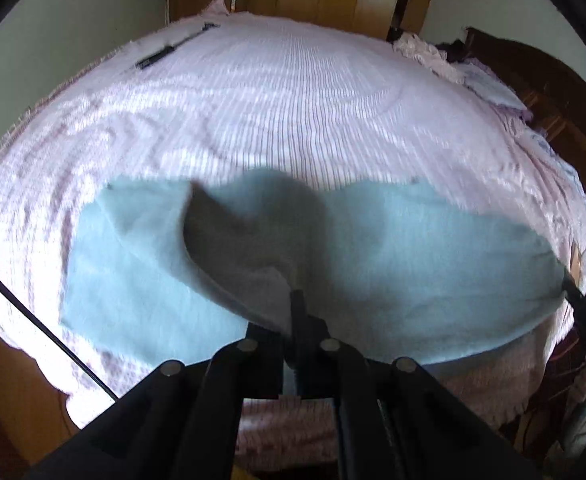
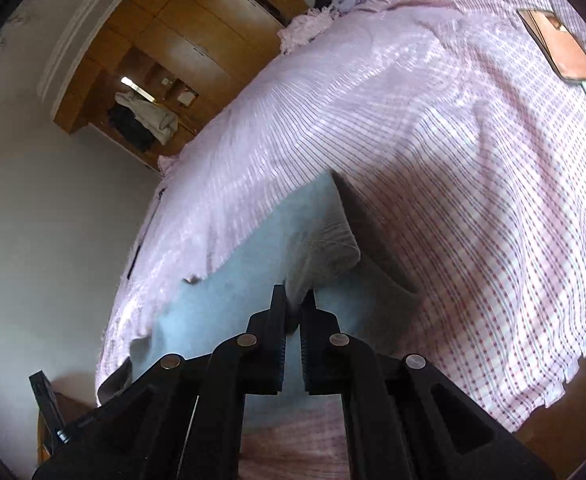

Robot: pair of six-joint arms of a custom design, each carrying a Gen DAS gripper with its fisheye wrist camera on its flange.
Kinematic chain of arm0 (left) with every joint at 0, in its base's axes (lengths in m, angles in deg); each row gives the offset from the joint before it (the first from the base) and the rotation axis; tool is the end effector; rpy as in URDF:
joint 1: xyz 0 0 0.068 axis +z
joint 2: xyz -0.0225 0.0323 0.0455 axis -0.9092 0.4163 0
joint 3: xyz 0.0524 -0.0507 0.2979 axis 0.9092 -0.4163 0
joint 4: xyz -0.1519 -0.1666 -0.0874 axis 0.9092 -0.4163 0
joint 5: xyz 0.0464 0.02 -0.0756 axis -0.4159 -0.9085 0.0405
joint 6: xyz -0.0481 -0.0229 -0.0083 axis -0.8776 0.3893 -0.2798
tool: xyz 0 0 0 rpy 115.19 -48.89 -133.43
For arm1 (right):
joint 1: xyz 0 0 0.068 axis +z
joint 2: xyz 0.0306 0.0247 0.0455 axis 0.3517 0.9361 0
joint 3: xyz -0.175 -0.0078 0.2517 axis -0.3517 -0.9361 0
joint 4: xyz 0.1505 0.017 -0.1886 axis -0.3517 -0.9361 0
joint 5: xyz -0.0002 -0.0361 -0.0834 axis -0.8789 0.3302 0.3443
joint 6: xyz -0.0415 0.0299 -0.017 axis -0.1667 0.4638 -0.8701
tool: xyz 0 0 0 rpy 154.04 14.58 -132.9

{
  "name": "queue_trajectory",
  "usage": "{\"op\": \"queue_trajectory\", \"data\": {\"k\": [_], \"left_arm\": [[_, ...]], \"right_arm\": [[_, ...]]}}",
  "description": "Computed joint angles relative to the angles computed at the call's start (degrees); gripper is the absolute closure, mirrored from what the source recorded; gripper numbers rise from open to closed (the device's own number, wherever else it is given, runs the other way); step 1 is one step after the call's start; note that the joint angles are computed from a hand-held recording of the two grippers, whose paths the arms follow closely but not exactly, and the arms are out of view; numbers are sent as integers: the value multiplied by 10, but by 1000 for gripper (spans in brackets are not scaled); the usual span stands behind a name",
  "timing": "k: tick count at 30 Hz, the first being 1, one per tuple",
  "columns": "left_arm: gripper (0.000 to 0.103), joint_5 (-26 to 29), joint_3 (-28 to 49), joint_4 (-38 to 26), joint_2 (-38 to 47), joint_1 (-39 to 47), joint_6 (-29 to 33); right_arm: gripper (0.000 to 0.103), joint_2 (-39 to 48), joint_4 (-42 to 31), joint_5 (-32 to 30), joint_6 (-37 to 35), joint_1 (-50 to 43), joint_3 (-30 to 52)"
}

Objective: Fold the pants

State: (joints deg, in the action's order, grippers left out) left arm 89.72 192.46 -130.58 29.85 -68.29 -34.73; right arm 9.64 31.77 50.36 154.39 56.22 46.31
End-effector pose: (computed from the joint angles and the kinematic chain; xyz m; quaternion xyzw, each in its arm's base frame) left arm 0.4309 -0.0315 0.3092 0.1804 0.9407 -0.1079 0.2662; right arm 0.1746 0.1044 0.2478 0.4224 0.7839 0.2146 0.4013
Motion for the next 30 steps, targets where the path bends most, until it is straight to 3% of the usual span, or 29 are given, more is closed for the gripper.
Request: {"op": "queue_trajectory", "data": {"k": [7,12,17,21,26,30], "left_arm": [[100,1,-6,-39,40,7,-7],[100,-2,-14,-32,44,7,-10],[100,-10,-34,-25,21,0,-2],[100,-15,-58,-16,-1,-4,5],[100,-14,-53,-28,14,2,-2],[100,-20,-55,-26,19,-2,-4]], "right_arm": [[103,22,72,-47,48,-29,-73],[103,42,105,-74,31,-56,-84],[103,-18,109,-3,27,-20,-86],[103,-48,44,65,24,30,-51],[103,-50,38,98,55,61,-65],[103,-59,80,80,83,53,-111]]}}
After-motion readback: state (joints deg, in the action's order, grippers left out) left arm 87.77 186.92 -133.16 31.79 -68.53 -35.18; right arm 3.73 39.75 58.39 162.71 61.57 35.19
